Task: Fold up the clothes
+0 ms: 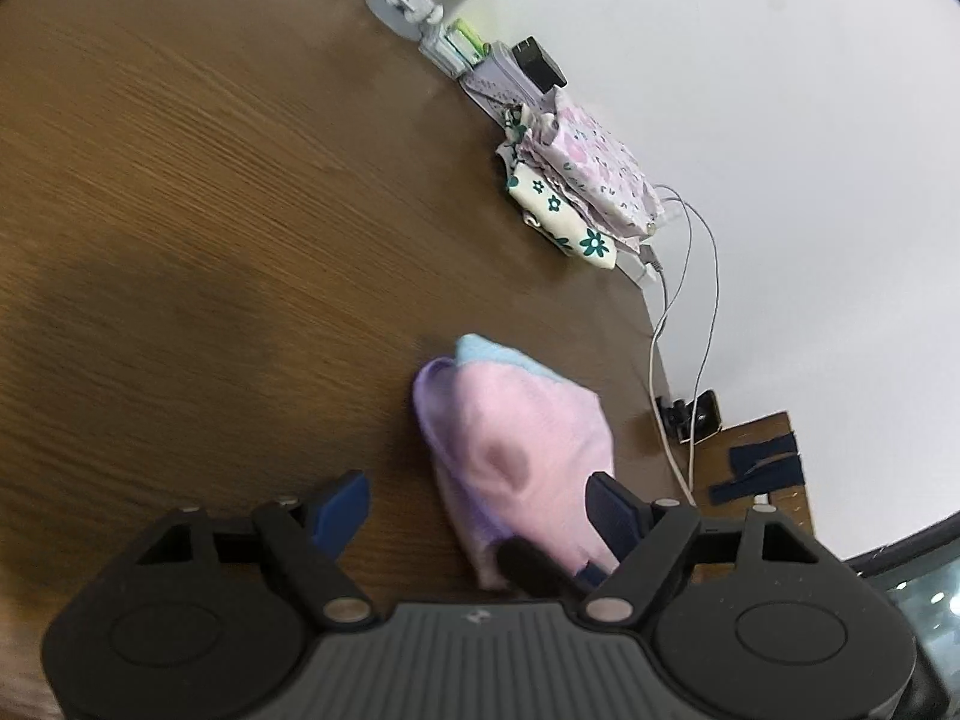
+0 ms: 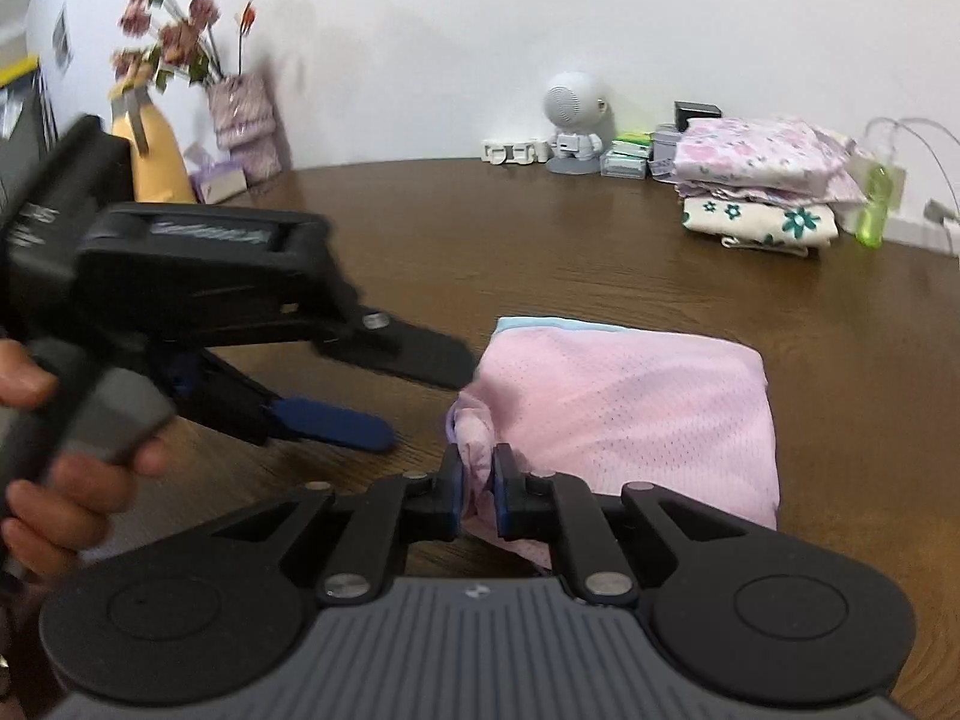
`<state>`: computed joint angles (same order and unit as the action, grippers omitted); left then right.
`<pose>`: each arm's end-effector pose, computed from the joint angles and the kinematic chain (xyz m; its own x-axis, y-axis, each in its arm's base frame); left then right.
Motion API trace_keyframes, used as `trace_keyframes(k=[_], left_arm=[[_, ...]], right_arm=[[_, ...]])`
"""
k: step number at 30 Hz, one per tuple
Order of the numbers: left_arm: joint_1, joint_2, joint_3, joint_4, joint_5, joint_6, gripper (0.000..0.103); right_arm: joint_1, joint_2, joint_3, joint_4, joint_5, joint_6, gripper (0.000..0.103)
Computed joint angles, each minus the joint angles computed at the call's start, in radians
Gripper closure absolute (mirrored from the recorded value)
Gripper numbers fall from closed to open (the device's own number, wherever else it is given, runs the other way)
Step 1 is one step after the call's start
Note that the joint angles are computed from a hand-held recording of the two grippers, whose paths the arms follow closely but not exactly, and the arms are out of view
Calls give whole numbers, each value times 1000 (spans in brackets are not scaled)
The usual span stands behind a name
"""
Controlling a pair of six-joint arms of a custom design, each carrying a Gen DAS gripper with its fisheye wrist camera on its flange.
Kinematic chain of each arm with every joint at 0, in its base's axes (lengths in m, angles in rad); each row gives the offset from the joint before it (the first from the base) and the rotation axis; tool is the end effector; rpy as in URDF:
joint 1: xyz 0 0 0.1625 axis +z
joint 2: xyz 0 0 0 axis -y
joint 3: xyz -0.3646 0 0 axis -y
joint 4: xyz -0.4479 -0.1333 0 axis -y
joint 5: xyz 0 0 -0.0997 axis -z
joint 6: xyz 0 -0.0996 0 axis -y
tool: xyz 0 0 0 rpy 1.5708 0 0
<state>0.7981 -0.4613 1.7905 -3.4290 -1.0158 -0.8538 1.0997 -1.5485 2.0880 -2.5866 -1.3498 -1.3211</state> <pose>-0.2596 -0.5324 -0.1329 -0.9762 -0.2012 0.0815 -0.2026 0.7099 -0.6745 -0.1003 -0.5387 0.2563 -0.6169 -0.6800 0.3961 -0.7870 0.5380 -0.3021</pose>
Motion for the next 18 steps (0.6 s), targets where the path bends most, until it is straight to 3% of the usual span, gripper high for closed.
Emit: trace_keyframes(k=[2,6,8,11,12,13,17,18], left_arm=[[7,16,-32,27,-8,-13,40],[13,47,-78,65,-19,-30,76],[14,59,-92,74,-18,-30,87],[11,62,-94,76,-9,-8,90],[9,60,-92,77,-4,-1,90],[7,57,-90,78,1,5,90],[10,53,-90,85,-4,25,90],[11,53,-91,89,-6,29,90]], right_arm=[[-9,-2,-4,14,15,6,94],[-22,-7,-10,39,39,9,94],[-29,-10,-12,56,49,4,93],[-43,-12,-43,152,61,-12,83],[-51,-18,-55,189,72,1,72],[-59,-23,-75,234,84,25,59],[-84,-17,-178,357,127,124,48],[-85,-7,-201,353,126,143,38]])
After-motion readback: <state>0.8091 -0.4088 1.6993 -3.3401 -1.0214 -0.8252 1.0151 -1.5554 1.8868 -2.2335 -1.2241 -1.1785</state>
